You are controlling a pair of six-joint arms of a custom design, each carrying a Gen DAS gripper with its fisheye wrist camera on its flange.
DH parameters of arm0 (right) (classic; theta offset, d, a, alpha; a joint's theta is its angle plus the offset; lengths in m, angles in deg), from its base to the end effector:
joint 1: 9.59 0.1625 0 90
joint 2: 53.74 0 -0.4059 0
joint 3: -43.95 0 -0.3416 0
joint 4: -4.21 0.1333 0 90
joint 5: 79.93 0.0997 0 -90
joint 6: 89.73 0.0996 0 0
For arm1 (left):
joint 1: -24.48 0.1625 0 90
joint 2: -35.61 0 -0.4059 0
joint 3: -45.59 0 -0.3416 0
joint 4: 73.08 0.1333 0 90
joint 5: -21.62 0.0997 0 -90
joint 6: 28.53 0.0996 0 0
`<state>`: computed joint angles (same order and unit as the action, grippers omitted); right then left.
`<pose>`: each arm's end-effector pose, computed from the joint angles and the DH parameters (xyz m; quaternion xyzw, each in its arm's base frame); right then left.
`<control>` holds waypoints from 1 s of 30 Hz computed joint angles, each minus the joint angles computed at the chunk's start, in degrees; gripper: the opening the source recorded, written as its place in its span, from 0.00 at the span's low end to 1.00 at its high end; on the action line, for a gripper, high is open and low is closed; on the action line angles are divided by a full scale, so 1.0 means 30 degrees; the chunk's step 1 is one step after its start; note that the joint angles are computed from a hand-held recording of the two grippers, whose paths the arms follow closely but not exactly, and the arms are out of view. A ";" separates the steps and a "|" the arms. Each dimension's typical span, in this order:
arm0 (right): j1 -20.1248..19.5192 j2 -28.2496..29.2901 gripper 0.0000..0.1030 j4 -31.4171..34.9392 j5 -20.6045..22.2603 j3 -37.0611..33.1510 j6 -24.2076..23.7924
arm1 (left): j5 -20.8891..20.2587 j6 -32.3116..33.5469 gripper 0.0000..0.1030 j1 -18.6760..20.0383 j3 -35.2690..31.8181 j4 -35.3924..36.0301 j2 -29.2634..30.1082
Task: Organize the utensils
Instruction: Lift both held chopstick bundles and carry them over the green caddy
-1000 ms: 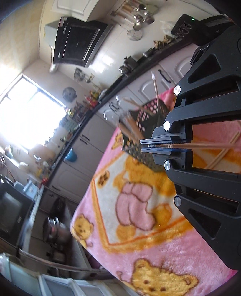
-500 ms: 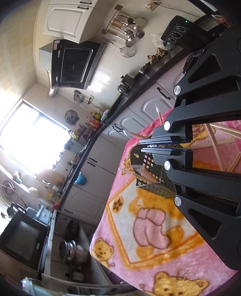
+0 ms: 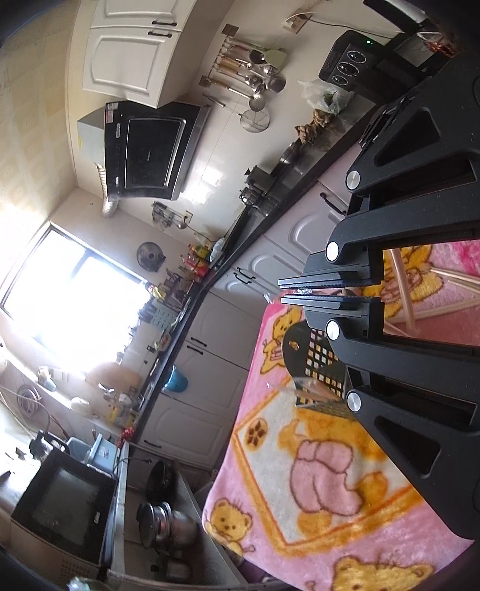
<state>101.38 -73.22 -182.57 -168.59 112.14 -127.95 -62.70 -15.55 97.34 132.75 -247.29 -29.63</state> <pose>0.3946 -0.6506 0.0488 0.4552 -0.7917 0.4043 0.0505 -0.0462 -0.6356 0.4457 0.1974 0.8321 -0.5178 0.0236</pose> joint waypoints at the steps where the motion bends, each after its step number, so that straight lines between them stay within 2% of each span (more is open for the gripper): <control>1: -0.0006 -0.0045 0.01 -0.0122 0.0063 0.0040 0.0047 | -0.0099 0.0065 0.01 -0.0058 -0.0083 0.0053 0.0057; 11: 0.0011 -0.0227 0.01 -0.0953 0.0581 0.0063 -0.0042 | -0.0517 0.0586 0.01 -0.0554 -0.0974 0.0193 0.0548; 30: 0.0077 0.0101 0.01 -0.1413 0.1214 -0.1469 -0.0227 | -0.1314 0.1189 0.01 -0.1101 -0.3166 0.0146 0.1764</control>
<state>101.61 -72.91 -186.80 -164.94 107.74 -128.64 -66.64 -11.99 94.04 123.25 -246.86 -24.34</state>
